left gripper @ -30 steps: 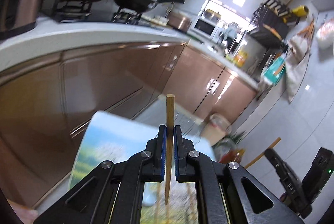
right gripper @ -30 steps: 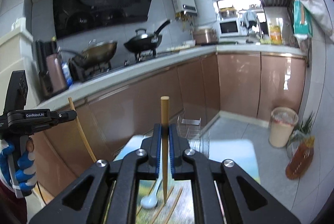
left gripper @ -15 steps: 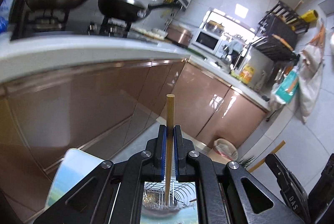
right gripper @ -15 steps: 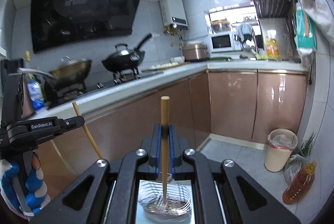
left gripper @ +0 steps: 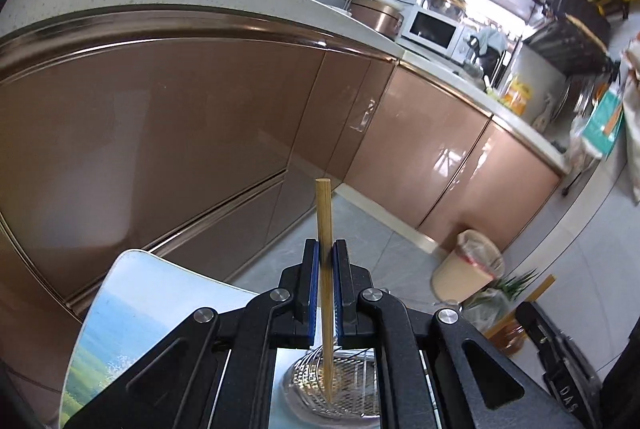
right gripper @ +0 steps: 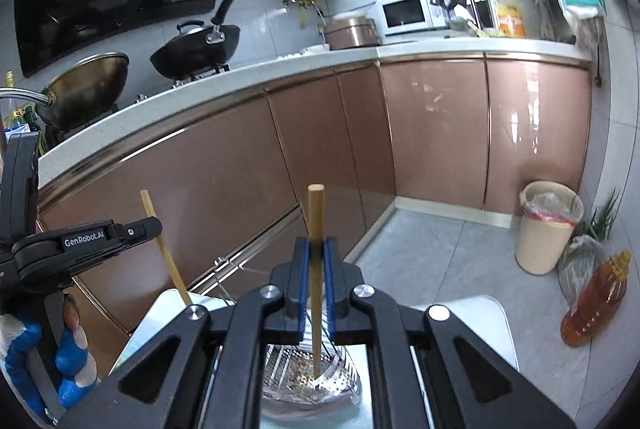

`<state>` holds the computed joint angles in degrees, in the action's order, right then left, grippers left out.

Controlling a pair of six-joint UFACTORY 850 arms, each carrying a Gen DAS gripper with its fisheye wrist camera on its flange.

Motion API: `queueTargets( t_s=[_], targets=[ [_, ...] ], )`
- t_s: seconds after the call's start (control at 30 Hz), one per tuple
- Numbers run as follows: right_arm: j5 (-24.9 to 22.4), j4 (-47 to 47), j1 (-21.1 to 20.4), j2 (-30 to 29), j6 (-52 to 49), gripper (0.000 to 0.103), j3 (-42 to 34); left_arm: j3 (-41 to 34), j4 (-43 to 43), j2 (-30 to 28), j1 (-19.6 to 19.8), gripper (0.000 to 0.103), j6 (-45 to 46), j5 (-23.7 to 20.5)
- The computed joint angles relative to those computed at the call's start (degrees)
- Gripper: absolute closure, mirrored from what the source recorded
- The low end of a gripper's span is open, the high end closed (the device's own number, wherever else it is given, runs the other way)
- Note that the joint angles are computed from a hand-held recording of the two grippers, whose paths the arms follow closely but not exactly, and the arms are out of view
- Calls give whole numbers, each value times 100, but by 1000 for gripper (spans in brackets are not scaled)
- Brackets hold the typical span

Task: Organize utensils
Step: 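Open the left tool dropping its chopstick into the holder while the right tool releases its own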

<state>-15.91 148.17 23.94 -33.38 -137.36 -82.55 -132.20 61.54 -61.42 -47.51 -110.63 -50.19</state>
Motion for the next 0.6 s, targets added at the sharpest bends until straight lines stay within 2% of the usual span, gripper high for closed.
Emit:
queueTargets(
  t_s=[0.1, 0.33, 0.4, 0.43, 0.47, 0.53, 0.6],
  targets=[
    [22, -170, -42, 41, 211, 96, 46, -339, -171, -185, -31, 96, 400, -205],
    [205, -272, -44, 282, 279, 92, 274, -154, -226, -45, -97, 96, 580, -298],
    [232, -236, -44, 415, 229, 85, 406, 48, -169, 92, -126, 92, 529, -301],
    [236, -129, -43, 466, 117, 78, 456, 181, -136, 189, -151, 86, 483, -318],
    [219, 15, -40, 549, -32, 76, 545, 334, -87, 300, -184, 80, 415, -341],
    [212, 232, -28, 731, -260, 74, 711, 466, -11, 412, -238, 74, 367, -416],
    [200, 508, -17, 924, -532, 73, 888, 736, 103, 625, -326, 73, 286, -474]
  ],
)
